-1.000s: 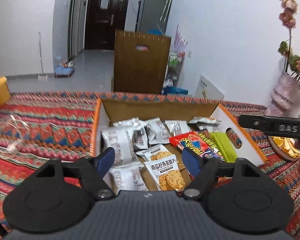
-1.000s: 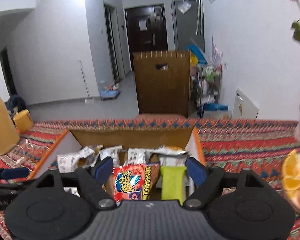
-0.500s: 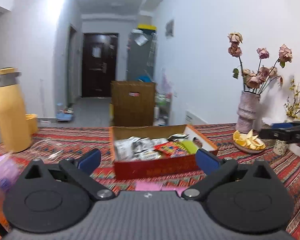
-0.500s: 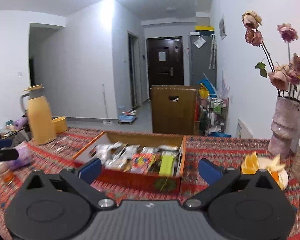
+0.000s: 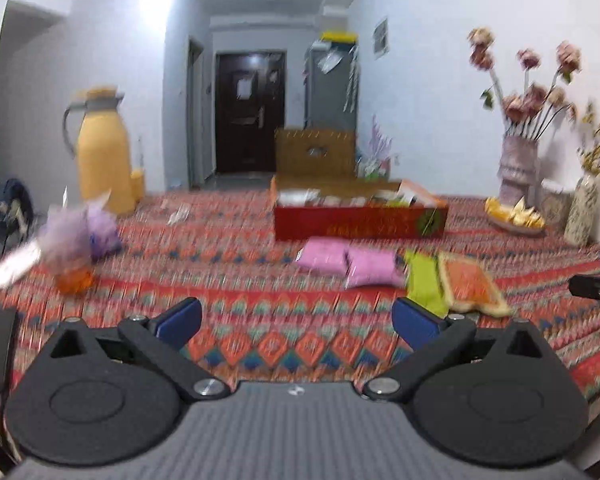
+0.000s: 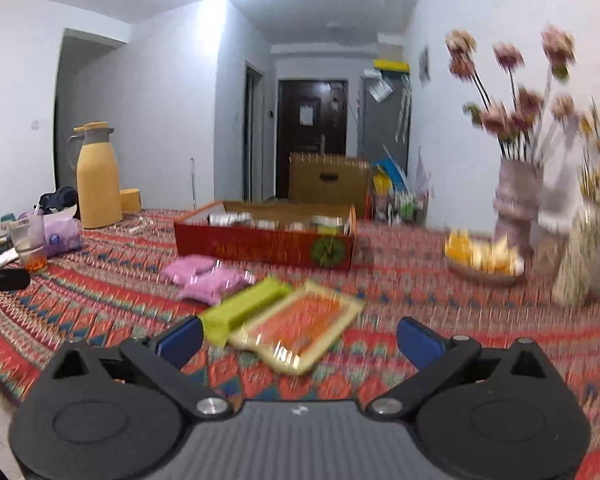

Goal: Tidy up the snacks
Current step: 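Withdraw both tools from the box back toward the remaining snacks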

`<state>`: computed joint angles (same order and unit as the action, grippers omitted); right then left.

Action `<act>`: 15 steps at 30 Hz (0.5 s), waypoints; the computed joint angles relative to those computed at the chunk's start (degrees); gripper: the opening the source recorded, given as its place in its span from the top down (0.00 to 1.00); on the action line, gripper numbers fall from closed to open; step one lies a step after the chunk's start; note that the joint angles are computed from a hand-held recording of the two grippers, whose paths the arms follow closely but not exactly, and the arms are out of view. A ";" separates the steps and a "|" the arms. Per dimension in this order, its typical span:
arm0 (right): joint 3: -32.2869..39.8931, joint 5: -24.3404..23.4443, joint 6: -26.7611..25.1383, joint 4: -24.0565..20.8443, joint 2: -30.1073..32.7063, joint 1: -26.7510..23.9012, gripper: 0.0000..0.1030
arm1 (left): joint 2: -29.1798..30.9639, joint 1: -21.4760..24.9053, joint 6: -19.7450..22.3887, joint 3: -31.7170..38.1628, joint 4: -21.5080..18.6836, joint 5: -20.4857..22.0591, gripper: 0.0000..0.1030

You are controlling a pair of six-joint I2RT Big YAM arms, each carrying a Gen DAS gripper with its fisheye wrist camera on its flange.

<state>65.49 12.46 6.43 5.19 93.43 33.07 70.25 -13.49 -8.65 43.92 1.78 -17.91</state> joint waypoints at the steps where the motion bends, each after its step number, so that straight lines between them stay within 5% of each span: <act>1: -0.54 -0.24 1.15 -0.24 0.24 0.16 0.00 | 0.16 0.03 -0.88 -0.14 -1.07 -0.24 0.00; 15: 0.89 0.53 4.04 -4.36 3.85 1.72 0.00 | 2.36 -0.46 -0.75 0.59 -2.26 -1.26 0.00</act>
